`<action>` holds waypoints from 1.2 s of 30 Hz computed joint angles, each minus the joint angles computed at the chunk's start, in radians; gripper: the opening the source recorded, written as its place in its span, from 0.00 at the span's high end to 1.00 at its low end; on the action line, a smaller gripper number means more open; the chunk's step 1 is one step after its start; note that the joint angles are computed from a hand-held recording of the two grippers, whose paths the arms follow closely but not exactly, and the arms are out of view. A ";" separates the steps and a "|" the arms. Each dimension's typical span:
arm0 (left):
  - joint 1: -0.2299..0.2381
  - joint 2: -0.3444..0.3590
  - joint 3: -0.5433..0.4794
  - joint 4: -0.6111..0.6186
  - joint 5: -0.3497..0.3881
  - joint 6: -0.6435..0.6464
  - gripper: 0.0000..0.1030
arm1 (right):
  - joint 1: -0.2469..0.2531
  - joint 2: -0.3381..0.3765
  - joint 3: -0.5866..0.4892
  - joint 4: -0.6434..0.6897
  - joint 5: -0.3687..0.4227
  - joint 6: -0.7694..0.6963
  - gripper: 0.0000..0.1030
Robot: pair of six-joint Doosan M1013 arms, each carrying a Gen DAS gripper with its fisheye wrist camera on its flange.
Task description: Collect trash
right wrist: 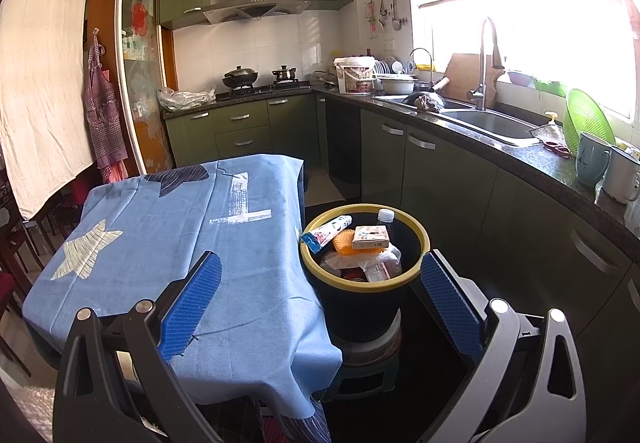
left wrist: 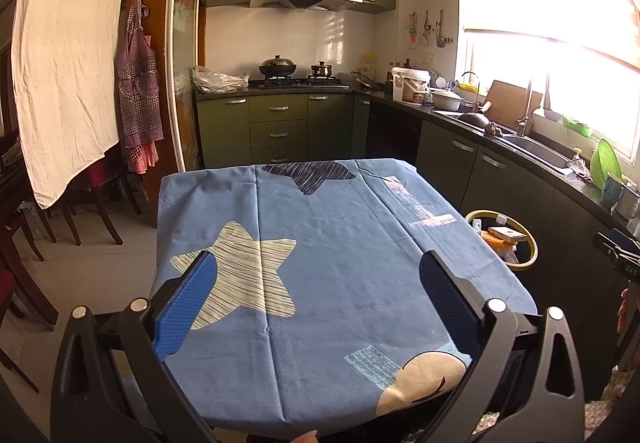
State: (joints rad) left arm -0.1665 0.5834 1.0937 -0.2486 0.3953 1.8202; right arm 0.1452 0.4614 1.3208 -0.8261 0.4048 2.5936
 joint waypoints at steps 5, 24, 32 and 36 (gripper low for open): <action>0.001 -0.001 0.001 -0.004 0.001 0.002 0.06 | 0.000 0.000 0.000 0.001 0.001 0.000 0.04; 0.000 0.005 -0.011 -0.036 0.030 0.034 0.06 | -0.001 0.001 -0.001 0.014 0.003 -0.012 0.04; 0.003 0.010 -0.020 -0.075 0.048 0.067 0.06 | 0.000 0.002 -0.001 0.018 0.004 -0.016 0.04; 0.003 0.009 -0.016 -0.083 0.034 0.072 0.06 | -0.001 0.003 -0.001 0.019 0.002 -0.016 0.04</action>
State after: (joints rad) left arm -0.1631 0.5928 1.0776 -0.3312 0.4290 1.8917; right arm 0.1441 0.4644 1.3202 -0.8067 0.4069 2.5779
